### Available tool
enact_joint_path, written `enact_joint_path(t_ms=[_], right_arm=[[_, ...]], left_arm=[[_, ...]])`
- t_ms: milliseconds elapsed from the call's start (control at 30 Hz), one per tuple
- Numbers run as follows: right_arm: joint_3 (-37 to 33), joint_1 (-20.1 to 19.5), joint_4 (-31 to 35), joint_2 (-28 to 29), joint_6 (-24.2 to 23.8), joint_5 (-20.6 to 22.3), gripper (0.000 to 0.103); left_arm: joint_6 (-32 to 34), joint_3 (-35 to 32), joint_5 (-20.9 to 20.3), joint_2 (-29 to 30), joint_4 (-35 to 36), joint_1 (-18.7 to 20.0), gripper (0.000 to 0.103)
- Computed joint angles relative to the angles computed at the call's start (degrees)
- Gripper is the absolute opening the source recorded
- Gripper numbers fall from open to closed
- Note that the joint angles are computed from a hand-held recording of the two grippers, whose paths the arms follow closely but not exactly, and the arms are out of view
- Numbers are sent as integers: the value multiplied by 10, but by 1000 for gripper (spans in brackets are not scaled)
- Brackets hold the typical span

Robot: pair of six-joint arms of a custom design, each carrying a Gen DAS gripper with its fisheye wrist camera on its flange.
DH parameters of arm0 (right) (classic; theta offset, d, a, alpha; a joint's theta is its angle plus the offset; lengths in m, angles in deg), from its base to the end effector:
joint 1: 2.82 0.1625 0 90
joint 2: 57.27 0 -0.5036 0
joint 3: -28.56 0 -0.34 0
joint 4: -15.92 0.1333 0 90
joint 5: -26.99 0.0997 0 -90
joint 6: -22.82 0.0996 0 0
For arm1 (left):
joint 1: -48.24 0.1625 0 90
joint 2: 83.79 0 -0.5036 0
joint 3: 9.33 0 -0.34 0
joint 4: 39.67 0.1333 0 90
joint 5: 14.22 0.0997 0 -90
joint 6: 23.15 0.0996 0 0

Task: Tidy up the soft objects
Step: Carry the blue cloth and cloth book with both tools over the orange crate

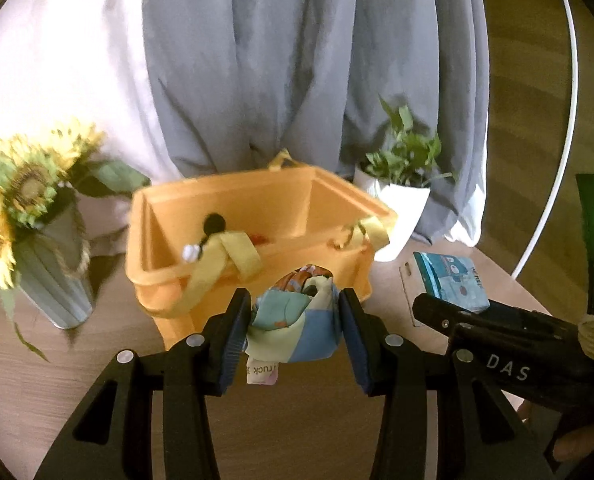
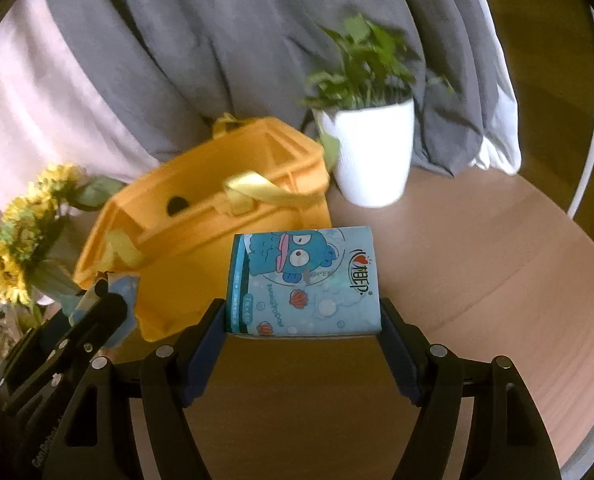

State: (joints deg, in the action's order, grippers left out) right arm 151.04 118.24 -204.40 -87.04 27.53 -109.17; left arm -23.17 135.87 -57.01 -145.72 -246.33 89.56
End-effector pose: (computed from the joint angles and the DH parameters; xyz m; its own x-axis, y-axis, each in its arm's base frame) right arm 0.3324 -0.4327 0.0791 -0.8512 0.0754 0.5193 -0.3400 0.6747 -0.6551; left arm -0.1621 -0.4173 0.2676 -0.7521 0.2433 -0.6125 0.6268 0.5514 -0.5505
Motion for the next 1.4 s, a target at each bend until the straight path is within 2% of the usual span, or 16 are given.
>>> enact_joint_path(t_ms=[400,567,733,967,1167,1400], right_arm=[[-16,26,-27,-21,-60,27,74],[-30,32,-36,-29,-91,43,74],[-48,33,-28,-34,-111,62,74],[-83,28,-2,-34,-135,91,74],[-115,18,25,-32,-152,112,74],[-152,0,61,-29,-179,136,74]], left_arm=[[17,-6,82,-18,-24,-53,45],[27,-27,99,-24,-21,-59,45],[35,-56,109,-29,1,-54,45],[75,-90,125,-18,-21,-45,45],[113,-122,130,-3,-41,-30,45],[129,-158,122,12,-36,-2,45]])
